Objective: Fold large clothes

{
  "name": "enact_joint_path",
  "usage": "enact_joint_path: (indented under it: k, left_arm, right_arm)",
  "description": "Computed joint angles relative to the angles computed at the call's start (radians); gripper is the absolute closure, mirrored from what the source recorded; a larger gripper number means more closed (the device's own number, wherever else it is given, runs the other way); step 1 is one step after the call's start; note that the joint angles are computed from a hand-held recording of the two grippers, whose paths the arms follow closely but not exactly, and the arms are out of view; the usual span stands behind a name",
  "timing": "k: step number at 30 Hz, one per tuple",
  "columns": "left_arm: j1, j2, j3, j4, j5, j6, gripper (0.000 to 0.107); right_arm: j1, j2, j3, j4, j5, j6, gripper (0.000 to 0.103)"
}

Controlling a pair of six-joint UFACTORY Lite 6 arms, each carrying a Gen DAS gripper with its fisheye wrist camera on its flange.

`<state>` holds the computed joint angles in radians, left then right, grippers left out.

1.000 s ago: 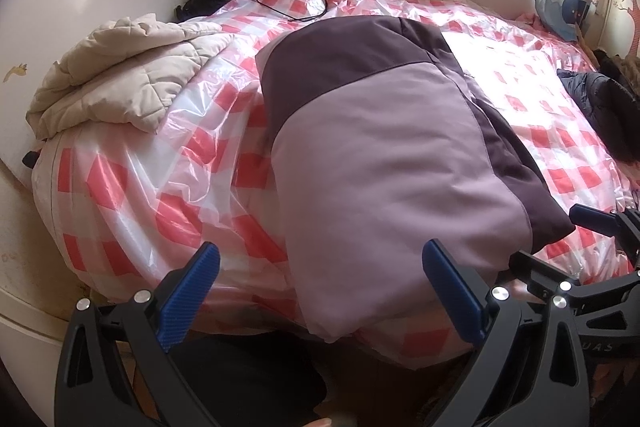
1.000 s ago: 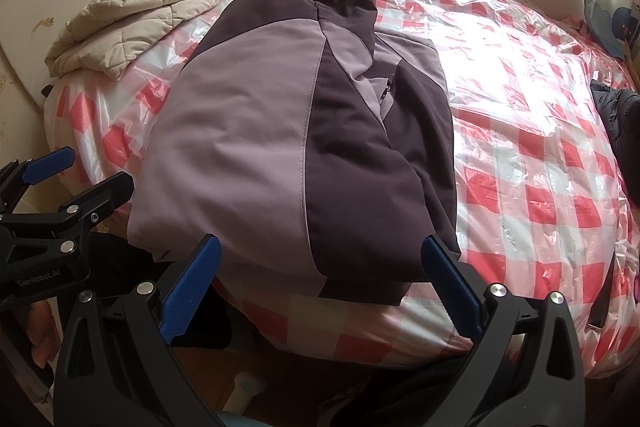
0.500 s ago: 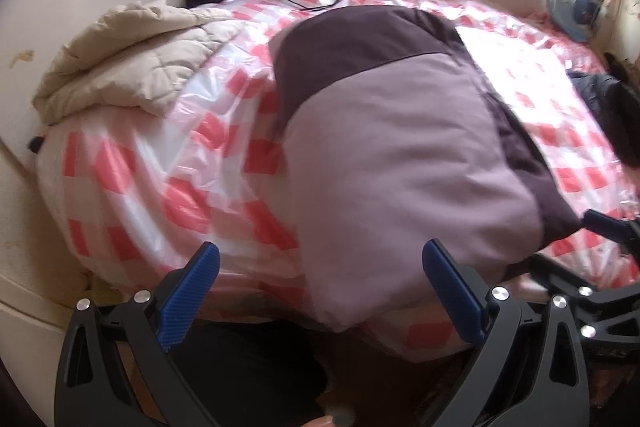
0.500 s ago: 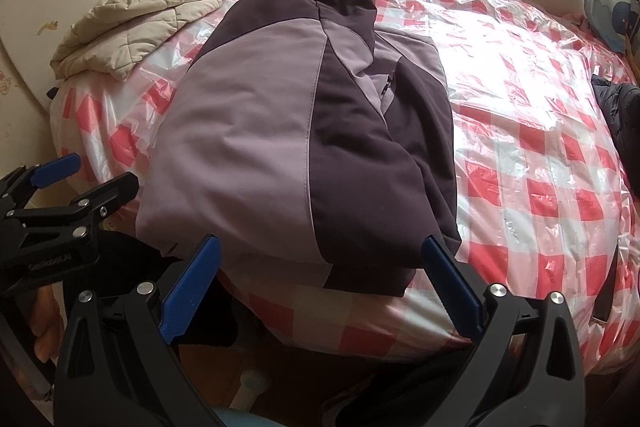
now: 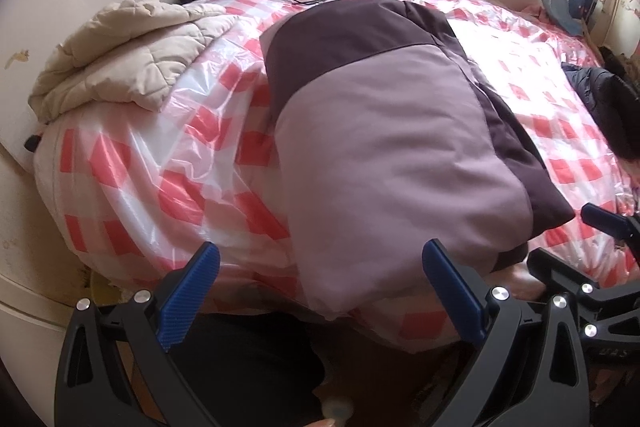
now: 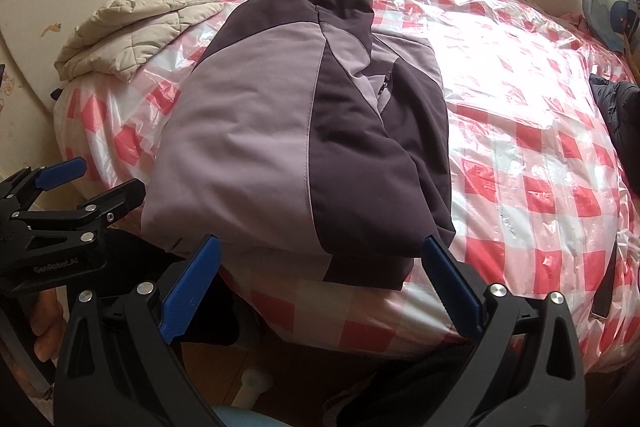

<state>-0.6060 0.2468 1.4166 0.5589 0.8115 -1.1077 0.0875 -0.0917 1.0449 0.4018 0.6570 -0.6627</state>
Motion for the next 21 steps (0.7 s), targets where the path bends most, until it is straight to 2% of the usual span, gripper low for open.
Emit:
enact_joint_path:
  k: [4, 21]
  left_arm:
    - [0.011, -0.01, -0.012, -0.041, -0.032, 0.024, 0.01]
    - [-0.006, 0.013, 0.014, -0.021, -0.008, 0.01, 0.01]
  right_arm:
    - [-0.005, -0.001, -0.005, 0.007, 0.002, -0.006, 0.006]
    - [-0.025, 0.028, -0.008, 0.041, -0.001, -0.042, 0.006]
